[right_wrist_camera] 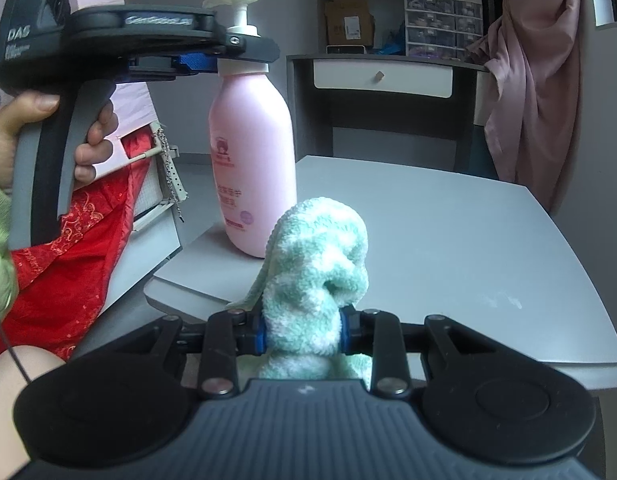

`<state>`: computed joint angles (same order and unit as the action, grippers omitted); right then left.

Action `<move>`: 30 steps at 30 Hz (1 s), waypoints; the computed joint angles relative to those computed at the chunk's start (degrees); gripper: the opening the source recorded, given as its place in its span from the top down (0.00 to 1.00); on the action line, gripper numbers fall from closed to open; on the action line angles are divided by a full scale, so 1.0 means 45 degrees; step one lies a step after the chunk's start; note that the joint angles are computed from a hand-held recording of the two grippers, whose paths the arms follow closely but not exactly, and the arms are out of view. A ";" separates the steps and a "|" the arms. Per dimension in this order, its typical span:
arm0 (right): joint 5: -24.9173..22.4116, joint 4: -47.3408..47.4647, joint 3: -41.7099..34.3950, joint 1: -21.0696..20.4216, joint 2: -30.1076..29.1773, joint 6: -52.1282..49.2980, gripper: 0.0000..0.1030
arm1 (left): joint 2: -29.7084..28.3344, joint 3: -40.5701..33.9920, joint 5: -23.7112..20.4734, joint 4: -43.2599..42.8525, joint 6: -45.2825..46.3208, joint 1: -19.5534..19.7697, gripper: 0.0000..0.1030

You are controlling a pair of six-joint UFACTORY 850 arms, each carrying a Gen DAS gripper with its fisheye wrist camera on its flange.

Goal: Clean container

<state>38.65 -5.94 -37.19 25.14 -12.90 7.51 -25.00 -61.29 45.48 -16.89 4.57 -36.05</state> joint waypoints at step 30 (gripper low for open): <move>-0.0285 -0.4383 -0.2745 -0.0596 -0.0892 0.1142 0.70 | -0.0475 -0.1759 0.0545 -0.8495 0.4868 -0.1766 0.61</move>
